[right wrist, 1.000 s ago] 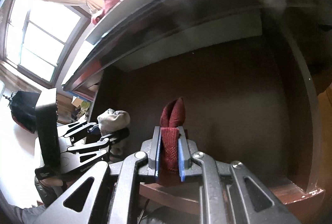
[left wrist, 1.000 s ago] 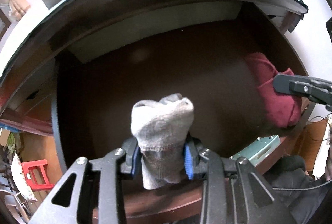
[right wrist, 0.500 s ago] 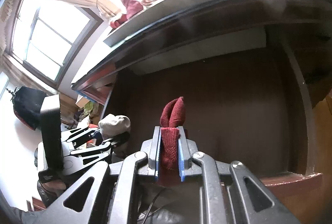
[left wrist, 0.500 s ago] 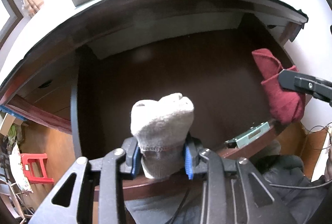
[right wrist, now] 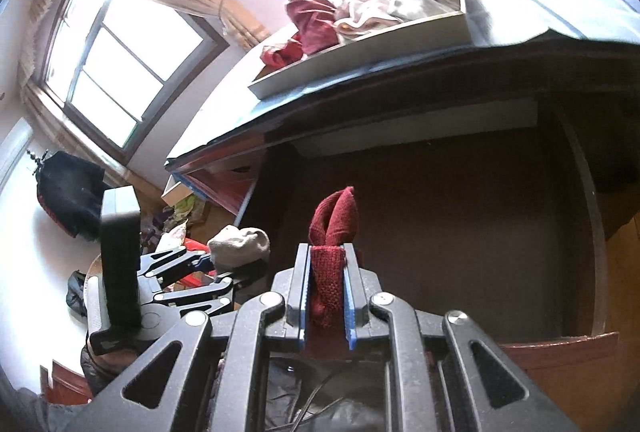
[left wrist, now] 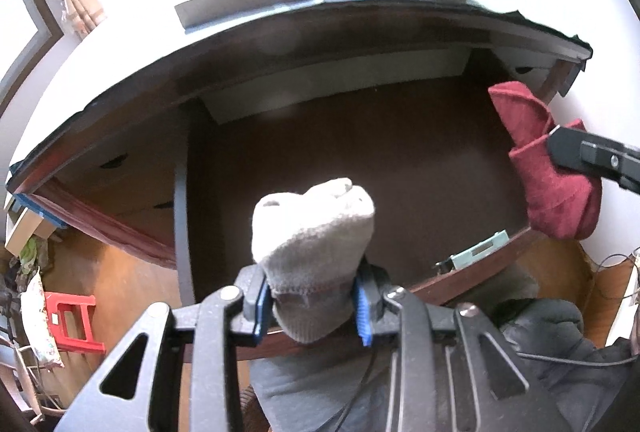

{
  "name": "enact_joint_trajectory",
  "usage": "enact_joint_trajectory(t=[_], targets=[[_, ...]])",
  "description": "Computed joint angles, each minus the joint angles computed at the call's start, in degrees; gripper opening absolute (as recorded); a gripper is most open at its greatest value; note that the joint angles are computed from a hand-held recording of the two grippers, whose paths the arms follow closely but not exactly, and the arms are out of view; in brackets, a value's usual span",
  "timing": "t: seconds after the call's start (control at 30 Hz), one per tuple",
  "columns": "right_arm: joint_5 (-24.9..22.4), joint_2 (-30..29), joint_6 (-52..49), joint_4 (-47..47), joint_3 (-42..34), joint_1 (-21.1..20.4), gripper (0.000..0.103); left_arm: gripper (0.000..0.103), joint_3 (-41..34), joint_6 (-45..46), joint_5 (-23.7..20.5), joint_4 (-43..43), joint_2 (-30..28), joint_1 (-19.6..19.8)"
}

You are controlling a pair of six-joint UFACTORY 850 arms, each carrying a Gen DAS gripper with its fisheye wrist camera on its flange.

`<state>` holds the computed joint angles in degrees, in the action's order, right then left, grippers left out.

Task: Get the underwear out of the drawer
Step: 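Lift the grey sock and dark red garment up out of the drawer toward the tray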

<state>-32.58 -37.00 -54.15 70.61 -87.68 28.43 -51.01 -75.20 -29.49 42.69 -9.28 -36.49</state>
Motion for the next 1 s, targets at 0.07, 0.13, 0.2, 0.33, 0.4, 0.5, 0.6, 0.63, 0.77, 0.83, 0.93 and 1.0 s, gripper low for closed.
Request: enact_joint_trajectory(t=[0.07,0.13,0.2,0.33,0.4,0.5,0.6,0.63,0.77,0.83,0.93,1.0], targets=[[0.1,0.3,-0.9,0.5,0.1,0.3,0.015,0.032,0.4,-0.7,-0.3,0.8,0.7,0.1],[0.0,0.6,-1.3,0.8,0.1,0.3,0.015,0.032,0.6,-1.2,-0.7,1.3,1.4,0.3],[-0.2,0.7,-1.8,1.2,-0.1,0.4,0.015,0.032,0.9,-1.9,-1.2,2.0,1.9,0.3],[0.0,1.2,-3.3,2.2,-0.2,0.7,0.015,0.032,1.1,-2.9,-2.0,3.1,2.5,0.2],[0.0,1.4,-3.6,2.4,-0.4,0.7,0.015,0.032,1.0,-3.2,-2.7,3.6,2.9,0.2],[0.2,1.6,-4.6,3.0,-0.7,0.9,0.015,0.032,0.9,-4.3,-3.6,4.9,3.7,-0.2],[0.4,2.0,-5.9,4.1,-0.9,1.0,0.015,0.032,1.1,-6.7,-4.0,7.9,4.7,-0.7],[0.4,2.0,-6.3,4.5,-1.0,1.0,0.015,0.032,1.0,-7.2,-4.3,8.8,5.0,-0.9],[0.5,2.2,-8.1,6.3,-1.8,0.9,0.015,0.032,0.3,-9.7,-5.5,12.3,6.0,-1.4],[0.6,2.4,-9.1,7.3,-2.1,0.9,0.015,0.032,-0.2,-9.9,-5.8,13.0,6.2,-1.4],[0.9,2.5,-9.8,7.8,-2.8,0.9,0.015,0.032,-0.8,-9.7,-6.0,13.8,6.4,-1.2],[1.0,2.4,-10.1,7.9,-3.5,1.0,0.015,0.032,-0.7,-9.9,-5.6,14.2,7.0,-0.9]])
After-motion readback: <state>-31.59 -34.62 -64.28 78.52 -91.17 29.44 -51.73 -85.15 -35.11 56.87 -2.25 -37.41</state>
